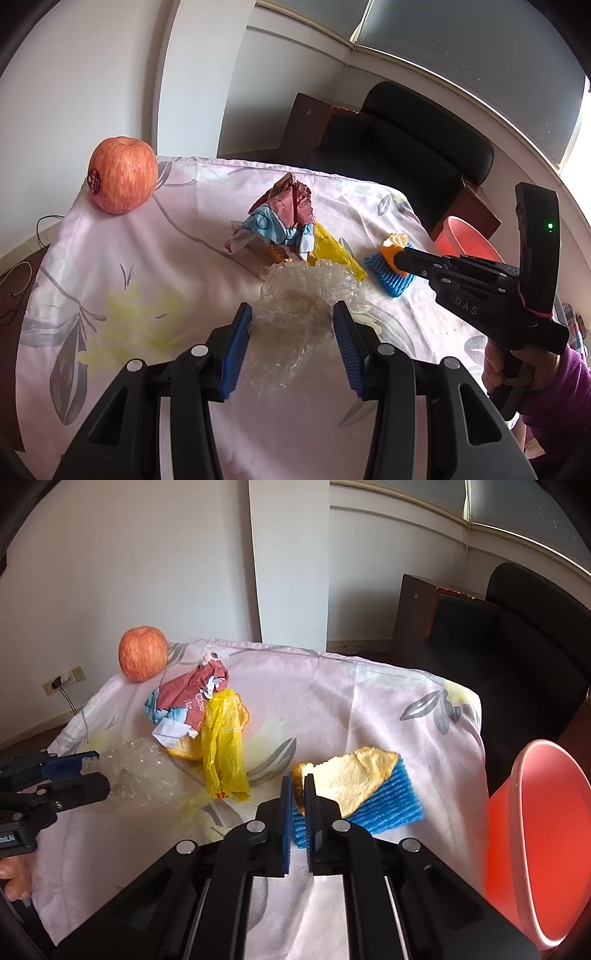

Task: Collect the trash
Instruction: 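Carry the plastic wrap and orange peel over the pink bucket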

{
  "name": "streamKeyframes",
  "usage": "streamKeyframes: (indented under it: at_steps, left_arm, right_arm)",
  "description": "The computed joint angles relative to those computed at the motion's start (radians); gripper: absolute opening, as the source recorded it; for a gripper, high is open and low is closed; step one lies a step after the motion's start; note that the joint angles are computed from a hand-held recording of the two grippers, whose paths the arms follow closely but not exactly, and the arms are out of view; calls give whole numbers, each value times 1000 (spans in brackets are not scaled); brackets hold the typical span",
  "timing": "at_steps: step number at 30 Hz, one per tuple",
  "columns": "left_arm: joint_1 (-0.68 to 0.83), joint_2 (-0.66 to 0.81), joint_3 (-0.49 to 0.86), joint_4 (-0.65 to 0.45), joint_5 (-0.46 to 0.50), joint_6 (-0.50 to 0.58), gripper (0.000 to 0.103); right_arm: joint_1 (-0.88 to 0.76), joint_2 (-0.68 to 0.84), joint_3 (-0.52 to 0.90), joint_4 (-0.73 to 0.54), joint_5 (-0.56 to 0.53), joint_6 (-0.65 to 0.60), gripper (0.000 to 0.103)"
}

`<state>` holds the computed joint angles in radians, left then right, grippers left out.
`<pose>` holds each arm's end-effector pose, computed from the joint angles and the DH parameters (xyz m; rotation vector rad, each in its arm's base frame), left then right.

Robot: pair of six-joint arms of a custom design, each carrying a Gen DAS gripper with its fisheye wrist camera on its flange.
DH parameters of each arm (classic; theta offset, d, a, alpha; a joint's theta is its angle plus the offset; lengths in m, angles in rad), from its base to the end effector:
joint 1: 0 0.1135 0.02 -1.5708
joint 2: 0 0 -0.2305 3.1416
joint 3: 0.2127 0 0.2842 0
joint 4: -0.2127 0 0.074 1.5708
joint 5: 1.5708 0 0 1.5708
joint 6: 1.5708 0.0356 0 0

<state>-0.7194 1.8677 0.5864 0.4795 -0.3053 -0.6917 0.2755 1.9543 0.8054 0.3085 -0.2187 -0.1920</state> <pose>0.2322 -0.1892 0.0072 -0.1136 2.3484 -0.3409 0.3321 0.1019 0.0174 -0.6551 2.3157 0.3021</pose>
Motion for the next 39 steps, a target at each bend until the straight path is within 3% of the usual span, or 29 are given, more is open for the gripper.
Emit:
streamKeyframes:
  at_steps: [14, 26, 39]
  left_arm:
    - [-83, -81, 23, -67, -89, 5, 45]
    - [-139, -83, 107, -143, -128, 30, 45]
    - [-193, -7, 278, -242, -161, 77, 45]
  right_arm:
    - [-176, -265, -191, -12, -322, 168, 5]
    - [-257, -462, -330, 30, -367, 181, 5]
    - [-417, -535, -389, 64, -453, 188, 5]
